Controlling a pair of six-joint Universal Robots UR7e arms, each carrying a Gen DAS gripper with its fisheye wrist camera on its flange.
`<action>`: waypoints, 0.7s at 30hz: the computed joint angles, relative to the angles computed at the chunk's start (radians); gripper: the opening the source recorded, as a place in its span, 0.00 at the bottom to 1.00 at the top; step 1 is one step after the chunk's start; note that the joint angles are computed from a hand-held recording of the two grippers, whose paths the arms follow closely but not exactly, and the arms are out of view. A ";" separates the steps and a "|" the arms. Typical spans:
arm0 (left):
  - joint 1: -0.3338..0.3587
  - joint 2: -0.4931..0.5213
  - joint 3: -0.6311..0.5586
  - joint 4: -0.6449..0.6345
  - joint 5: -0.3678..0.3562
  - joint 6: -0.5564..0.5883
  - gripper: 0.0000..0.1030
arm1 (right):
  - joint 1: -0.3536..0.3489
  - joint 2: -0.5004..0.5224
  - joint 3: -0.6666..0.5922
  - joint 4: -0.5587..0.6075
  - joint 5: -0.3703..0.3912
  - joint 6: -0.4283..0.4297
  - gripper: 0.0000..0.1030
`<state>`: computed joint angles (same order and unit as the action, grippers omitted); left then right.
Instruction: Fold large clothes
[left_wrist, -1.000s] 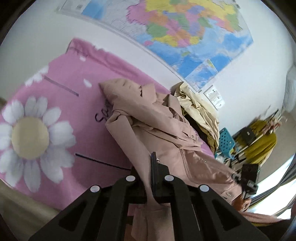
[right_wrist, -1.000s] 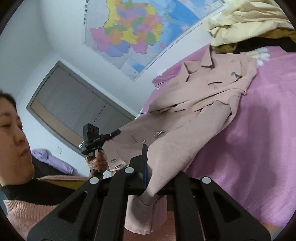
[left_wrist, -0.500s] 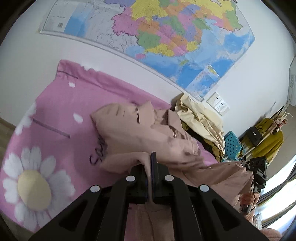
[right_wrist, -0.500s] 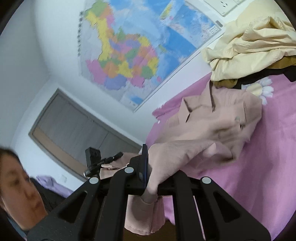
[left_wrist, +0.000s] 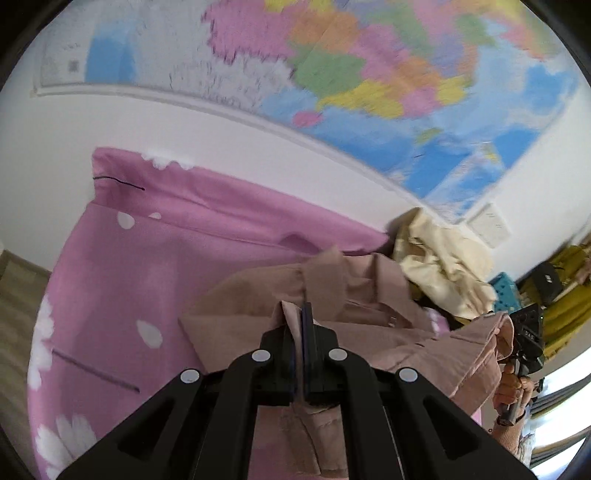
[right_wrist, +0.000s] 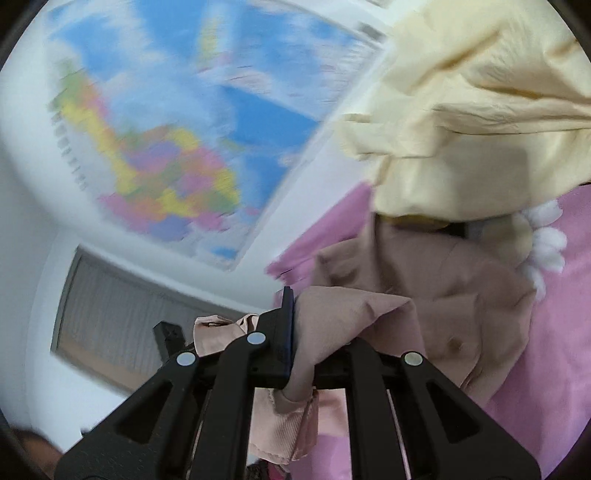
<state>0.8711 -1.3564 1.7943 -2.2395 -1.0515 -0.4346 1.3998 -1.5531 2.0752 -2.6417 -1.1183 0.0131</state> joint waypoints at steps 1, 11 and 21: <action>0.023 0.045 -0.041 0.027 0.009 -0.008 0.02 | -0.003 0.036 -0.028 0.001 -0.024 0.014 0.07; 0.154 0.219 -0.187 0.075 -0.015 -0.048 0.16 | -0.005 0.170 -0.114 -0.038 -0.190 0.073 0.36; -0.008 0.049 0.088 -0.130 0.108 0.260 0.61 | 0.224 0.087 0.026 -0.216 -0.473 -0.341 0.60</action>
<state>0.8626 -1.3072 1.8819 -2.3697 -0.9433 -0.1744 1.6233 -1.4666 2.1011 -2.8573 -1.5917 -0.3274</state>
